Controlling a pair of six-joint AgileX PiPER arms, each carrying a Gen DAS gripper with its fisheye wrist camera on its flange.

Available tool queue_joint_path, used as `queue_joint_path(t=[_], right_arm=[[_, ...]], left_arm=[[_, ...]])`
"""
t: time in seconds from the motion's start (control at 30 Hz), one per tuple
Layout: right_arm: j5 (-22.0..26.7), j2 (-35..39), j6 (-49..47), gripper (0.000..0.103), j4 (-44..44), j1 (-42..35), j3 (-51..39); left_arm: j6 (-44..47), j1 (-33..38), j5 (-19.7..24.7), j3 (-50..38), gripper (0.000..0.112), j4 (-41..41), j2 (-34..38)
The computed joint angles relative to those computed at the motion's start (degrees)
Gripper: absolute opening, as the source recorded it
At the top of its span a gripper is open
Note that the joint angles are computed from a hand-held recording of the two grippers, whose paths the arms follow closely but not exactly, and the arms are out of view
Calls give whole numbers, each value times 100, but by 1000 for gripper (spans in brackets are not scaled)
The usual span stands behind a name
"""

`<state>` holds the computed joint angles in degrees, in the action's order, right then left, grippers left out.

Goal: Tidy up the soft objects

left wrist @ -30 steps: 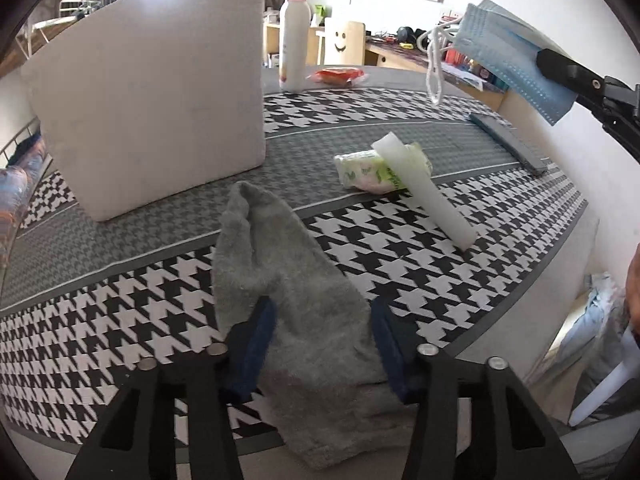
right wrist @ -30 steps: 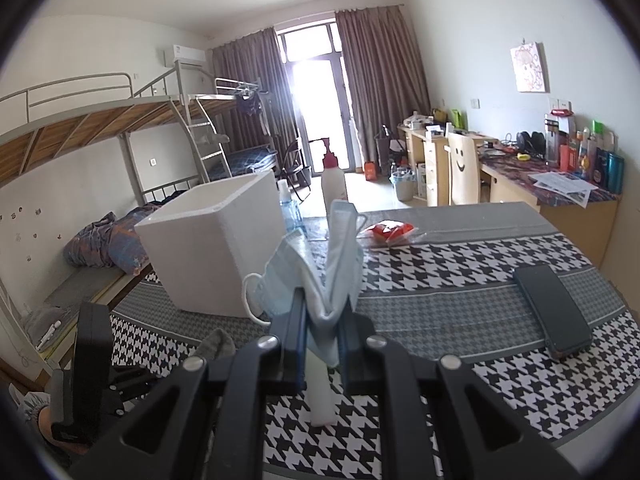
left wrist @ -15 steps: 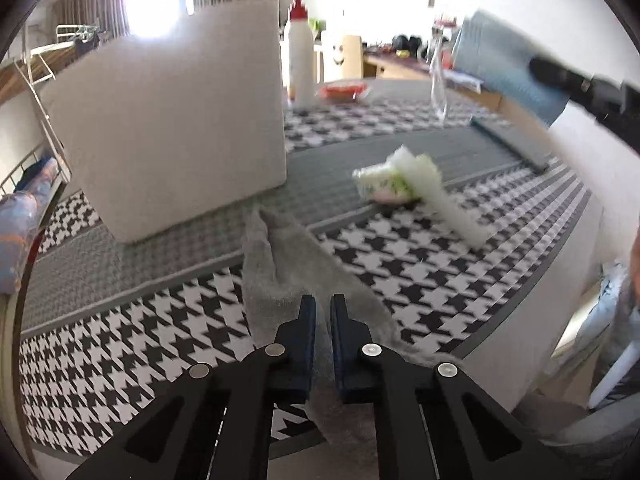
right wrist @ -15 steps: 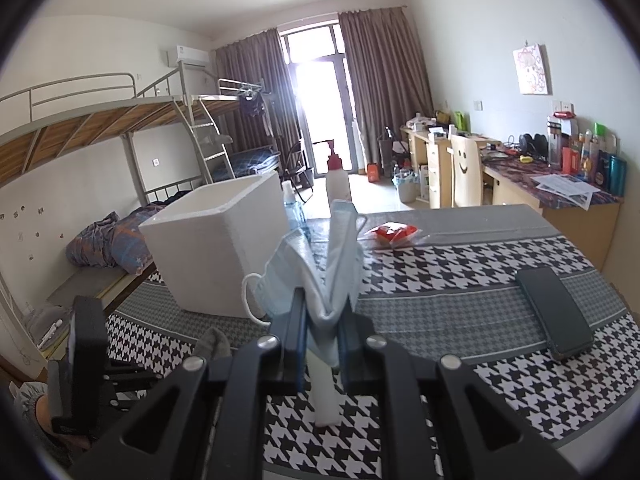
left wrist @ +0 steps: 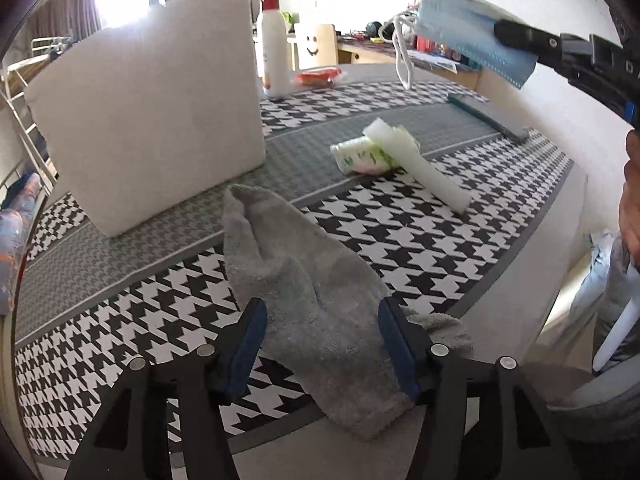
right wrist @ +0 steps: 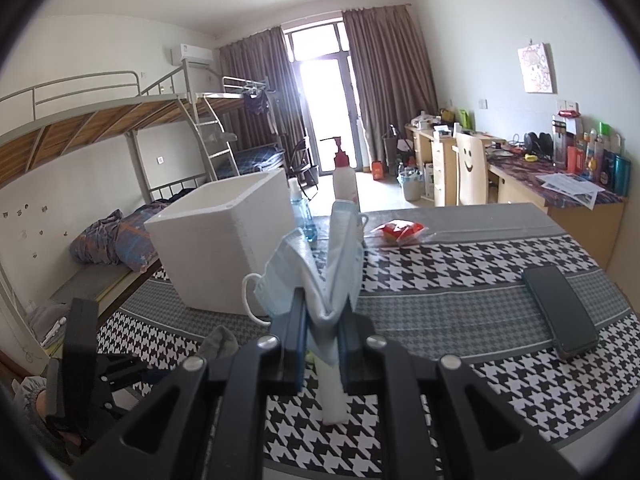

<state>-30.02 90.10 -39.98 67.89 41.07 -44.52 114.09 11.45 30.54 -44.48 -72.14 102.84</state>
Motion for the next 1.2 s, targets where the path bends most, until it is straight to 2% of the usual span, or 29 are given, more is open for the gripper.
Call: queue_joint_path(t=[0.13, 0.33, 0.37, 0.5, 0.57, 0.83, 1.2], right_arm=[[-3, 8, 19, 16, -8, 24, -1], [-20, 12, 55, 16, 2, 25, 15], [-23, 11, 64, 16, -3, 29, 17], [-51, 26, 64, 16, 1, 50, 12], [-59, 28, 105, 16, -49, 49, 22], [-160, 40, 13, 16, 48, 123, -16], [-241, 53, -370, 16, 264, 189, -203]], left_arm=[[-5, -72, -37, -9, 68, 149, 18], [-607, -121, 126, -271, 65, 839, 121], [-649, -169, 117, -311, 60, 856, 154], [-824, -158, 185, -416, 21, 1032, 164], [-813, -143, 204, -439, 13, 1024, 177], [-189, 115, 572, -399, 11, 156, 116], [-386, 357, 1229, -572, 11, 33, -381]])
